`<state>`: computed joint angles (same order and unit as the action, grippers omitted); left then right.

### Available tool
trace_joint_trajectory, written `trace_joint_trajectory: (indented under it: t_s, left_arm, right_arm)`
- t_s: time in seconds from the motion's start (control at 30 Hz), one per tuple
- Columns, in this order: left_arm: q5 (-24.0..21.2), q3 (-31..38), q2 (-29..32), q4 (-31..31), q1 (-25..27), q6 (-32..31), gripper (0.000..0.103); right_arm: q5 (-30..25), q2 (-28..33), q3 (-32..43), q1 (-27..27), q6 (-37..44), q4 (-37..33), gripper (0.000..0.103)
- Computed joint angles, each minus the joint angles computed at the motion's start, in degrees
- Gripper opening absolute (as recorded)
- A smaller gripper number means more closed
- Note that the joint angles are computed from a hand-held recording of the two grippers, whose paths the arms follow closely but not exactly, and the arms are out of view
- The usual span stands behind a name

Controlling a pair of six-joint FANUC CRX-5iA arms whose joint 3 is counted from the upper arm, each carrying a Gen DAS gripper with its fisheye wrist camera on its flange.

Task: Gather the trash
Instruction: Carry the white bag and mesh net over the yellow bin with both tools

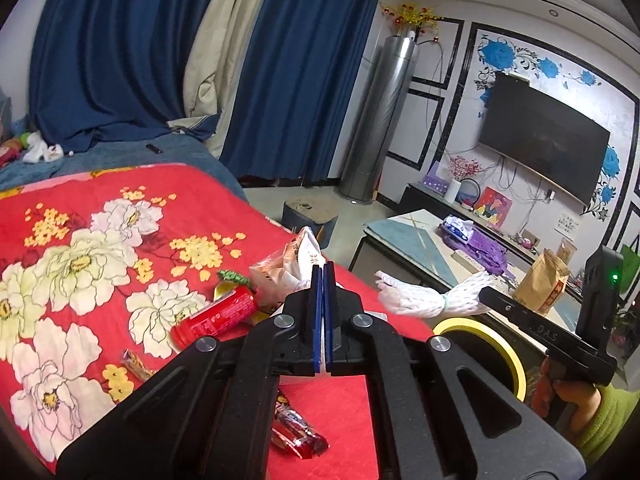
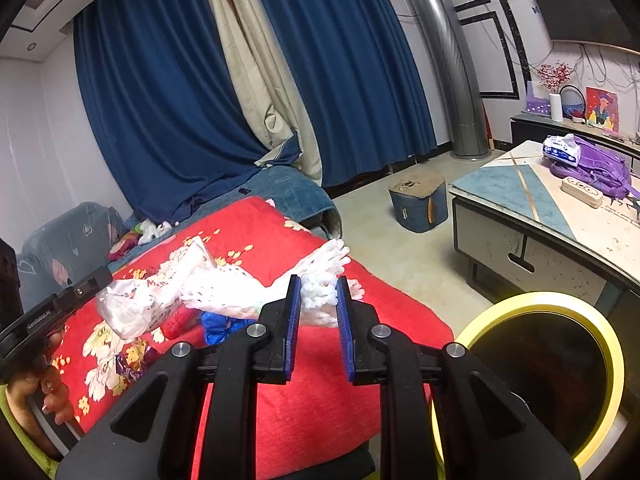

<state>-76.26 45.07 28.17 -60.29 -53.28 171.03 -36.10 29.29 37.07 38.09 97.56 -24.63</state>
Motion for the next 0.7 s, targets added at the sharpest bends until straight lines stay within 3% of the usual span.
trace_joint_trajectory:
  t_s: [0.33, 0.7]
  left_arm:
    - [1.73, 5.93, 2.87, -0.94, -0.19, -5.35, 0.000]
    - [7.27, 17.75, 10.53, 4.32, 1.67, -14.30, 0.000]
  right_arm:
    - [4.05, -2.68, -2.63, -1.02, 1.06, -1.16, 0.017]
    - [9.35, -6.09, -7.20, -3.95, -3.47, 3.13, 0.017]
